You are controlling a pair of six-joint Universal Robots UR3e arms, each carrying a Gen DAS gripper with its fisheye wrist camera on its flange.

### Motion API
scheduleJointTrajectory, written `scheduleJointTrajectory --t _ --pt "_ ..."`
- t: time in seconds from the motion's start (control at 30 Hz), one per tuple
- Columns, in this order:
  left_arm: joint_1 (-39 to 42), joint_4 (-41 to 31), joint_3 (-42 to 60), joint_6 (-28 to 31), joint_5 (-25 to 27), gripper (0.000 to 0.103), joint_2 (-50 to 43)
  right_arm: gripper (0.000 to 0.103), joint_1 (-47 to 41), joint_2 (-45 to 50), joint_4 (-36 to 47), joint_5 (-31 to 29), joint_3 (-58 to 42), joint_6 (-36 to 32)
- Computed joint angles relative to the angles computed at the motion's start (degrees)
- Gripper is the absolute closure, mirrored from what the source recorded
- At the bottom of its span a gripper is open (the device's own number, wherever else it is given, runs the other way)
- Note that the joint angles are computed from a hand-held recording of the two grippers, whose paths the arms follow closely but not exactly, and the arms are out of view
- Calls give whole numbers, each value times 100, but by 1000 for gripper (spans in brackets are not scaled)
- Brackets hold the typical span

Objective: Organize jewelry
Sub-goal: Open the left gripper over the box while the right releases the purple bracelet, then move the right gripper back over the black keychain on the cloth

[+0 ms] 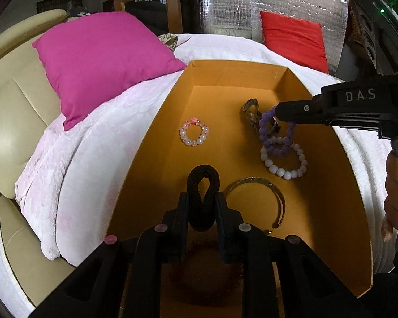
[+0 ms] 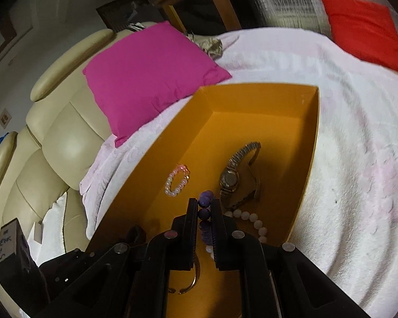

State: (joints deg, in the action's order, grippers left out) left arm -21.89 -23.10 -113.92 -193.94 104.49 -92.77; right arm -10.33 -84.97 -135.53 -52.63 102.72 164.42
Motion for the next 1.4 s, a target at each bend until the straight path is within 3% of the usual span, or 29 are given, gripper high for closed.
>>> scheduleJointTrajectory --t 0.07,0.17,0.23,0.27,0.3,0.37,0.53,0.87,1.03,1.2,1.4 --pt "14 13 -22 -40 -4 75 2 90 -35 106 197 76 -124 17" --pt "29 27 -74 -82 23 51 99 88 -150 153 295 249 -159 138" --pt "25 123 -156 -85 91 45 206 71 -372 89 433 577 -105 178" --pt "25 166 -198 -54 116 45 292 52 -496 17 458 734 -28 195" --pt "21 174 -208 -43 140 44 330 39 -612 -59 427 902 59 214" --pt "-9 145 -224 -47 242 43 464 39 -923 -309 310 1219 306 191" --pt "-39 -64 -202 -123 479 41 775 39 -1794 -977 950 1468 542 -472" --pt "-55 -754 -141 -431 1094 38 1488 39 -4414 -1696 4182 1371 275 -2912" --pt "-348 -1262 351 -516 1525 37 1587 39 -5480 -1665 5151 1299 -30 -3791" --pt "-1092 -1565 1640 -332 2162 31 812 39 -6390 -1274 6017 1456 -589 -4435" --pt "-1978 -1984 3884 240 2527 29 -912 39 -6830 -590 6106 1605 -1092 -4306"
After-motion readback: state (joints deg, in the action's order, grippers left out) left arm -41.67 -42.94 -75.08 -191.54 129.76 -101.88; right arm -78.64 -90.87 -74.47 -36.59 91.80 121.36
